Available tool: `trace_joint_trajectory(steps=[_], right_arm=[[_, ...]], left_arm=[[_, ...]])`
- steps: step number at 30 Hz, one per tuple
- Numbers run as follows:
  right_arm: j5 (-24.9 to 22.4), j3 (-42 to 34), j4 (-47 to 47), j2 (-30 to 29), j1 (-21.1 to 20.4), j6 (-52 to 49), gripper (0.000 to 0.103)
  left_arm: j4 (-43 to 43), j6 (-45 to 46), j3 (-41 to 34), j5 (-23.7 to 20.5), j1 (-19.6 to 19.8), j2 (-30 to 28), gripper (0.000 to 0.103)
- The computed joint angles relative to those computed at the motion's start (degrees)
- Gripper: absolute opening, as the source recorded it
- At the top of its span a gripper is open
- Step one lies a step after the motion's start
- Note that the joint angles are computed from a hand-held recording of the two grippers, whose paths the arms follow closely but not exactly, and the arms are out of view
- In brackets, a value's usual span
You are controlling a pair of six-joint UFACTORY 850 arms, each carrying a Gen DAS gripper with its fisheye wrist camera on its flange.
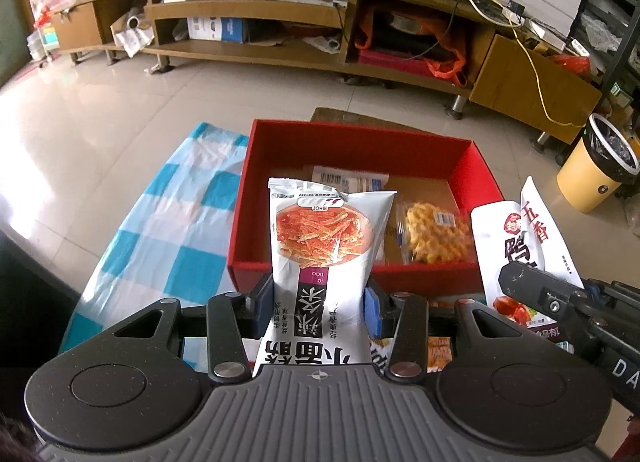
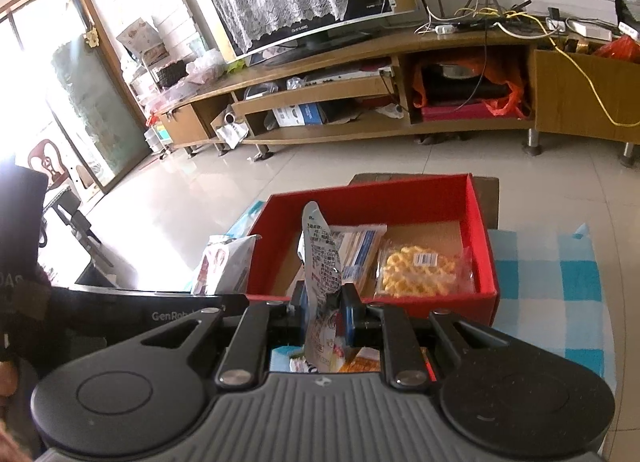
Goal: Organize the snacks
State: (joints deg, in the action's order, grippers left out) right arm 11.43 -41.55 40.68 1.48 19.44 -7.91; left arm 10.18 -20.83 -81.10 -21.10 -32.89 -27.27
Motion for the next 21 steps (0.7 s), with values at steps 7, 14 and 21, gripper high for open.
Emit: trace_joint_trajectory(steps=[7, 14, 21], right_arm=[[0.4, -1.3, -1.9, -1.3, -1.2, 1.9, 0.016], [0.6, -2.1, -3.4, -2.2, -1.9, 3.3, 0.016], [0.3, -3.6, -3.6, -3.3, -3.0, 2.6, 0.016]], left_arm=[[2.1, -1.6, -2.5, -0.2, -0.1, -1.7, 0.052], [4.1, -3.1, -5.1, -0.7, -0.3, -3.6, 0.052], [5.6, -3.9, -8.3, -1.6, -0.7, -6.0, 0.053]])
